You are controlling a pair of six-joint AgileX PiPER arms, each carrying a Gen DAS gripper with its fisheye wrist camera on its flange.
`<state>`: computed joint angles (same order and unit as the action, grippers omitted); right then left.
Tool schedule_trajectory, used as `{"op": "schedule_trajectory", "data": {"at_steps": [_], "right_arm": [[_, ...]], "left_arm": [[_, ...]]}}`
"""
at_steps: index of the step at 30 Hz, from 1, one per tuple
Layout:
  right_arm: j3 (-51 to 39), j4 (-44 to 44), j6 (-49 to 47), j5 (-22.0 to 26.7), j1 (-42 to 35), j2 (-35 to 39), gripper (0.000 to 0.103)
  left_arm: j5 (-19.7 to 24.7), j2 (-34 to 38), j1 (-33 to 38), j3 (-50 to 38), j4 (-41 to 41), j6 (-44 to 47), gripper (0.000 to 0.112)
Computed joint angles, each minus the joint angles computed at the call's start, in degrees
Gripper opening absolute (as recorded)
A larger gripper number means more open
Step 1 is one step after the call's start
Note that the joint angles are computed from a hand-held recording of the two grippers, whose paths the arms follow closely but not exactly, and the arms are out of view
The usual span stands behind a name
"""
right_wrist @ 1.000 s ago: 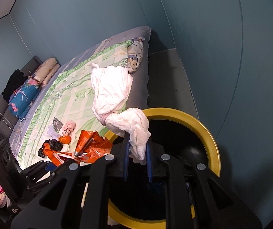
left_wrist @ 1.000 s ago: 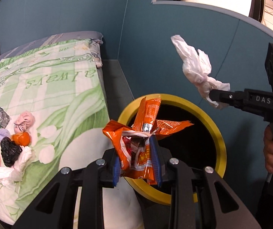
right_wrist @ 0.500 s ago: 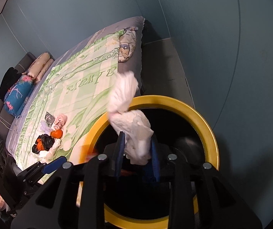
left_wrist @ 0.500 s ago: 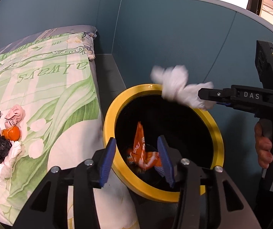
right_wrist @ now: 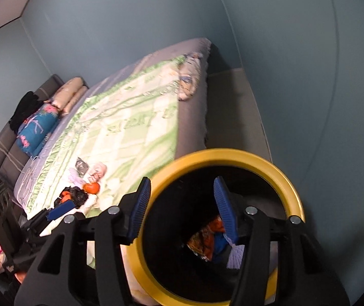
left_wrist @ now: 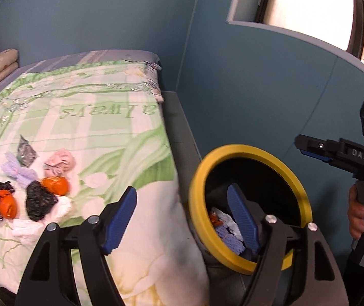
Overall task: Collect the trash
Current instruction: 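Move both open tools back over the remaining trash on the bed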
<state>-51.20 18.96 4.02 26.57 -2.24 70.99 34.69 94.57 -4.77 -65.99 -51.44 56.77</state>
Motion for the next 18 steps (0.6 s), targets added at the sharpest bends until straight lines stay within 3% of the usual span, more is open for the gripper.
{"op": "schedule_trajectory", "data": {"at_steps": [12, 18], "right_arm": [[-11.4, -13.09, 11.38, -2.44, 15.16, 8.92, 0.08], [-19.07, -17.13, 14.05, -1.66, 21.36, 16.29, 0.085]], "left_arm": [[2.81, 0.54, 15.69, -6.31, -1.96, 0.07, 0.08], [3.66, 3.8, 22.96, -10.8, -0.9, -1.66, 0.081]]}}
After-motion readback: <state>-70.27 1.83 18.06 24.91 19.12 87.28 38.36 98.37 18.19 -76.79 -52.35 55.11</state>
